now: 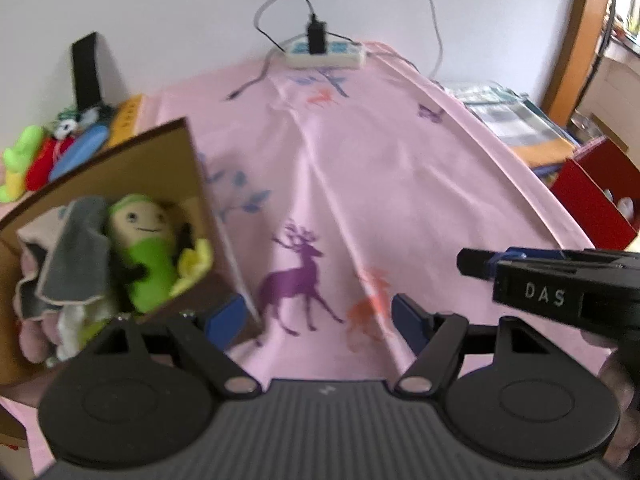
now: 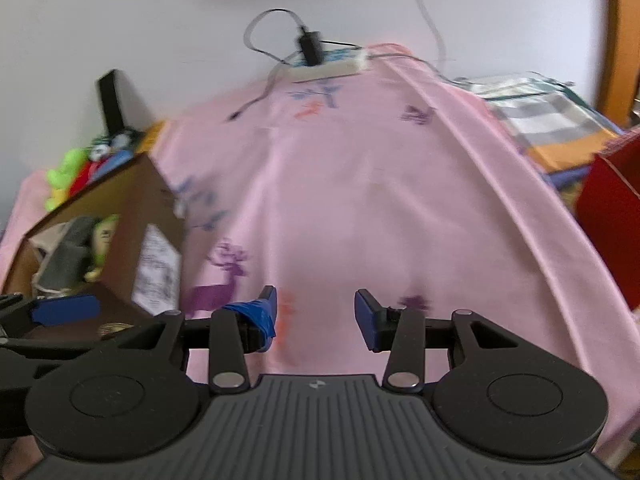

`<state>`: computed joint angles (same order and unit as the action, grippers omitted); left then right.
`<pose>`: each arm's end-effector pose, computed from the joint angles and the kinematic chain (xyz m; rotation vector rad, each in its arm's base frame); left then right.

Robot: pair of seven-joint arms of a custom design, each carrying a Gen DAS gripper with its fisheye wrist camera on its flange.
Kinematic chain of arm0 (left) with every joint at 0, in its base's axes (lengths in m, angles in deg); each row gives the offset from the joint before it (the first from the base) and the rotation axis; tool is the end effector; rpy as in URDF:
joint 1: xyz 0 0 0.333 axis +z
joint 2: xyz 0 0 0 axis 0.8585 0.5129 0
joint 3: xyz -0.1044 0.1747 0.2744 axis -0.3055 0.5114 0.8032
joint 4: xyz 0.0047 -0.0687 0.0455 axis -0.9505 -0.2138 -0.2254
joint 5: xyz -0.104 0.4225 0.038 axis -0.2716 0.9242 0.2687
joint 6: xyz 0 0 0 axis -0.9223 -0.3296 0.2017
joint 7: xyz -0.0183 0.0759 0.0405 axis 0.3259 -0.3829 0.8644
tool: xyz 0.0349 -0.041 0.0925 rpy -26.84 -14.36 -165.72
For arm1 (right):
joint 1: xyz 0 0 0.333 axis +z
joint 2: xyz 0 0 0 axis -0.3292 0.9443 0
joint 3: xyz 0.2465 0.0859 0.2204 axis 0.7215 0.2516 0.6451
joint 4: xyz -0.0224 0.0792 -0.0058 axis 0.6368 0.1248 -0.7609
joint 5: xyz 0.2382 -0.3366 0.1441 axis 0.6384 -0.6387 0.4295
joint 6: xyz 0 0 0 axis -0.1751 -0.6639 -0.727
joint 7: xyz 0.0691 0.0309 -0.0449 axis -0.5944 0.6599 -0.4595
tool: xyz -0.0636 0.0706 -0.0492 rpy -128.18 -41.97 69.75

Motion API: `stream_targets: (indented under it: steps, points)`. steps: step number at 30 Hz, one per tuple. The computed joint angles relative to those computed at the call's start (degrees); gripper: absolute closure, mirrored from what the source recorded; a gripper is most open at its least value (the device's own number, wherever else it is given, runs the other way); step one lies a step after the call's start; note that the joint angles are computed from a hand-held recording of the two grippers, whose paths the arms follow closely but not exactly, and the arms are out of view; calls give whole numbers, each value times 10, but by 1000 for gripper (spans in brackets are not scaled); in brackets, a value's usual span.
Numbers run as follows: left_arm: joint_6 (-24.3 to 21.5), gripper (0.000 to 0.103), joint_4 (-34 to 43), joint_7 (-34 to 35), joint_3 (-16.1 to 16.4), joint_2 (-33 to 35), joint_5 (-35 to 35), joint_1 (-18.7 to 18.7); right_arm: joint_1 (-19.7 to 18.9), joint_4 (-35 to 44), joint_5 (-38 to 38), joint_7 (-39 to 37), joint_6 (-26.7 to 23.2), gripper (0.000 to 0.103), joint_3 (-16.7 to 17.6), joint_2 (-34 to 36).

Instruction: Organize soft objects

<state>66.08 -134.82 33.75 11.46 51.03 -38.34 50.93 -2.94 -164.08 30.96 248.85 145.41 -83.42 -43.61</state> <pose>0.6941 -0.2222 0.5392 -1.2029 2.4480 -0.7870 0.6371 0.2140 0.5081 -1.2472 2.1733 -0.6302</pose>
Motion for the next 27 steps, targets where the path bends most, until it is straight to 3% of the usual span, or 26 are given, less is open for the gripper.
stream_targets:
  steps: [5,10,16,27]
  points:
    - [-30,29,8,-8,-3,8,11,-10,-9,-28,6,17,-15,76,-2,-21]
    - [-46,29,6,-10,-4,9,18,-16,-20,-43,51,-24,-13,76,3,-26]
    - [-21,29,-18,-42,5,-5,31,-17,-24,-46,97,-74,11,76,7,-23]
    - [5,29,-55,-134,31,-37,71,8,-11,30,204,-250,40,76,24,41]
